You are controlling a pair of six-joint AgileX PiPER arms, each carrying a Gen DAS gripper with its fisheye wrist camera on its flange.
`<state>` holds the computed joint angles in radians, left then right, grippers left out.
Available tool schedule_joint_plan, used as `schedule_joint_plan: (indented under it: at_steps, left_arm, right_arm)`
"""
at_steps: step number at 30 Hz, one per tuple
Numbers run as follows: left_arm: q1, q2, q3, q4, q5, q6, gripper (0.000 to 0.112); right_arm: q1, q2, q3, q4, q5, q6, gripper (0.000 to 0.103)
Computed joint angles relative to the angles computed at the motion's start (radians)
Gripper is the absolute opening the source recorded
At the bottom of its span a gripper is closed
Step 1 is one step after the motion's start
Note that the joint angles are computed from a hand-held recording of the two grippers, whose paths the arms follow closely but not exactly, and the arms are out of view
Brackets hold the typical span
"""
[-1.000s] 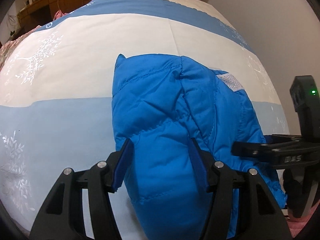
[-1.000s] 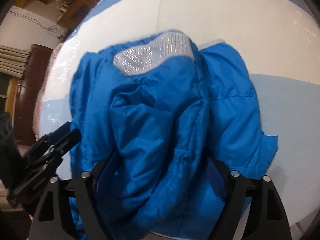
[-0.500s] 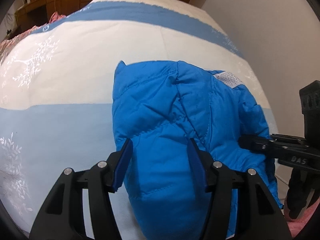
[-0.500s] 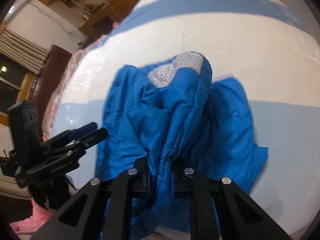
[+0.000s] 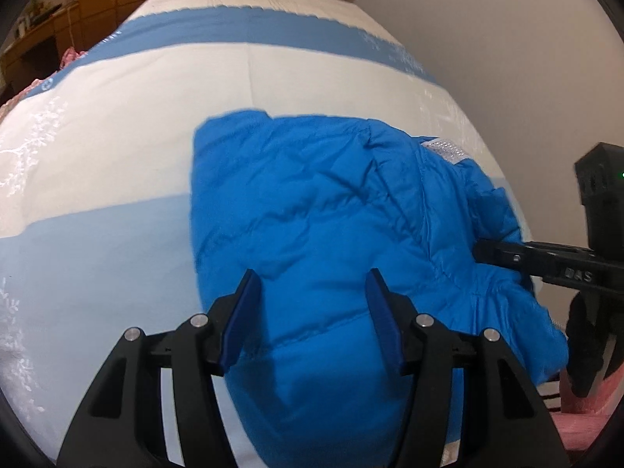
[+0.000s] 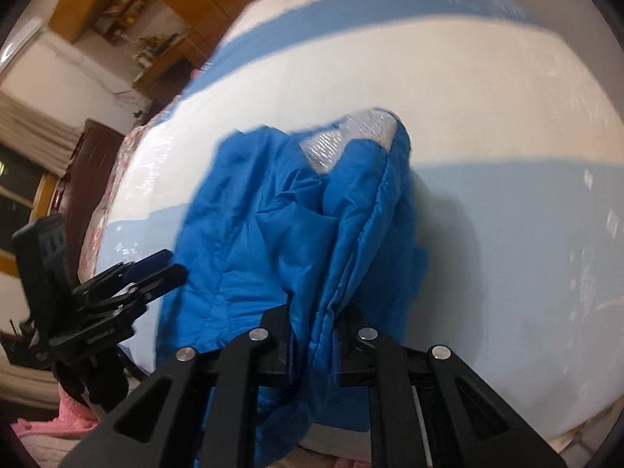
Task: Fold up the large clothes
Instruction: 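Press the folded bundle flat with the left tool while the right tool holds it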
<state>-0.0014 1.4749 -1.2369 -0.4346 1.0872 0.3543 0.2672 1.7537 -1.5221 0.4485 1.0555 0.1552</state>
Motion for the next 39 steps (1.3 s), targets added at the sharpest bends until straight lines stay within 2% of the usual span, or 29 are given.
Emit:
schedule_joint_plan:
  at_steps: [5,7,10,13,15,18,21,24,26,29,31,35,39]
  left_arm:
    - [-0.033,0.019,0.073,0.001,-0.078,0.02,0.057]
    - [-0.039,0.026,0.096,-0.005,-0.107,0.03,0.058]
    - [-0.051,0.025,0.132,-0.003,-0.162,0.029,0.059]
    - [-0.065,0.031,0.129,0.014,-0.18,-0.004,0.059]
    - [-0.073,0.041,0.1,0.027,-0.164,-0.042,0.059]
    - [-0.072,0.023,0.057,0.069,-0.114,-0.111,0.058]
    - [-0.054,-0.051,0.068,0.107,-0.091,-0.134,0.058]
    - [-0.061,-0.099,0.075,0.162,-0.075,-0.171,0.058]
    - [-0.066,-0.125,0.089,0.195,-0.071,-0.184,0.058]
    - [-0.088,-0.14,0.111,0.226,-0.073,-0.201,0.058]
    - [-0.086,-0.167,0.141,0.231,-0.071,-0.199,0.058]
    - [-0.078,-0.178,0.168,0.202,-0.066,-0.176,0.058]
    - [-0.066,-0.159,0.191,0.161,-0.07,-0.139,0.06]
  right_arm:
    - [-0.086,0.065,0.155,0.21,-0.102,-0.197,0.019]
    - [-0.123,0.1,0.19,0.312,-0.116,-0.28,0.02]
    - [-0.146,0.117,0.224,0.361,-0.14,-0.361,0.019]
    - [-0.14,0.12,0.21,0.335,-0.13,-0.357,0.02]
    - [-0.135,0.105,0.174,0.276,-0.093,-0.318,0.025]
    - [-0.071,0.047,0.058,0.042,-0.026,-0.145,0.033]
    - [0.002,-0.02,-0.015,-0.129,0.013,-0.053,0.033]
    - [0.043,-0.038,-0.096,-0.105,0.045,-0.088,0.033]
    - [0.089,0.002,-0.167,-0.066,0.077,-0.131,0.033]
    - [0.151,0.067,-0.229,-0.093,0.134,-0.135,0.026]
    - [0.162,0.052,-0.19,-0.116,0.136,-0.142,0.026]
    - [0.125,-0.021,-0.049,-0.095,0.131,-0.19,0.017]
    - [0.118,-0.072,0.094,-0.089,0.083,-0.2,0.014]
